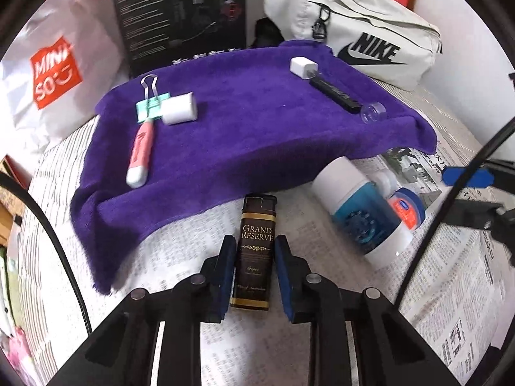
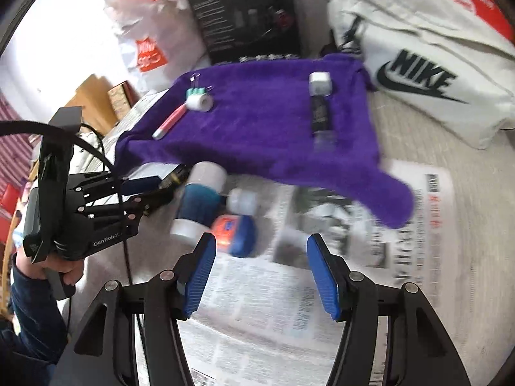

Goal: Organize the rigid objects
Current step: 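Close the right tool on the Vaseline tin and lift it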

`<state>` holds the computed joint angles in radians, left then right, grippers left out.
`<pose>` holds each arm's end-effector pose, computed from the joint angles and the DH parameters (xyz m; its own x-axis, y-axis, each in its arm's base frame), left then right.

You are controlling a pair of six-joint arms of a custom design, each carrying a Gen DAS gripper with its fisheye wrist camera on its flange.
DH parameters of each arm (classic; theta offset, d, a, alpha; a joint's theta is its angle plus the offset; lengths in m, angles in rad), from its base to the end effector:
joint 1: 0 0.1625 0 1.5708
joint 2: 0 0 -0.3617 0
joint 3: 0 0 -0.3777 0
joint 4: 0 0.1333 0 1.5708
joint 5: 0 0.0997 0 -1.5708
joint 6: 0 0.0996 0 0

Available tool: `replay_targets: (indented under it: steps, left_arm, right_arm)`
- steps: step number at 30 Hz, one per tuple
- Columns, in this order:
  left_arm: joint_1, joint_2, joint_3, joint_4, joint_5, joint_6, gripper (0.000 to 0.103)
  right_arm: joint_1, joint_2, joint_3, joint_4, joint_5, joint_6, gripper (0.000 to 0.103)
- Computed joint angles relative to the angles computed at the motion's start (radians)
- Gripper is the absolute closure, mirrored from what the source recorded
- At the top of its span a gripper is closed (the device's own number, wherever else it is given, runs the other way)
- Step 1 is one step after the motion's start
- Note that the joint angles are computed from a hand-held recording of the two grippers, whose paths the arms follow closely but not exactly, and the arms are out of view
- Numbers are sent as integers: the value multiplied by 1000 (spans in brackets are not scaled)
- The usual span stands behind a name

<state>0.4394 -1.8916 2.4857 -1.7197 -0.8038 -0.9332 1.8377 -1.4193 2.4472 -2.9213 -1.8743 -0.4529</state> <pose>-0.1474 -0.2930 0.1867 -0.6776 0.1551 -0.7189 0.4574 0.8543 -0.2469 0.1986 -0.3338 0.1381 -0.7407 -0.5444 0.3936 -0.6386 0.7525 -0.1610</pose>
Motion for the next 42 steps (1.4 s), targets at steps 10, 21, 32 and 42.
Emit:
replay_targets:
  steps: [10,21,32,42]
  left_arm:
    - [-8,-72,25,28,0,-30,79]
    - [-16,-121,26,97,-2,-74,79]
    - [-27,-133,32,103,-2,-90,79]
    - [-10,-92,19,71,8,-94,79]
  right_arm:
    - [40,156,-43,-98,-81,5,45]
    - [101,238,-62,-140,-149,9,45]
    - [69,205,-26,-190,-214,-37,45]
    - [78,257,-13,-313,-212,-41,61]
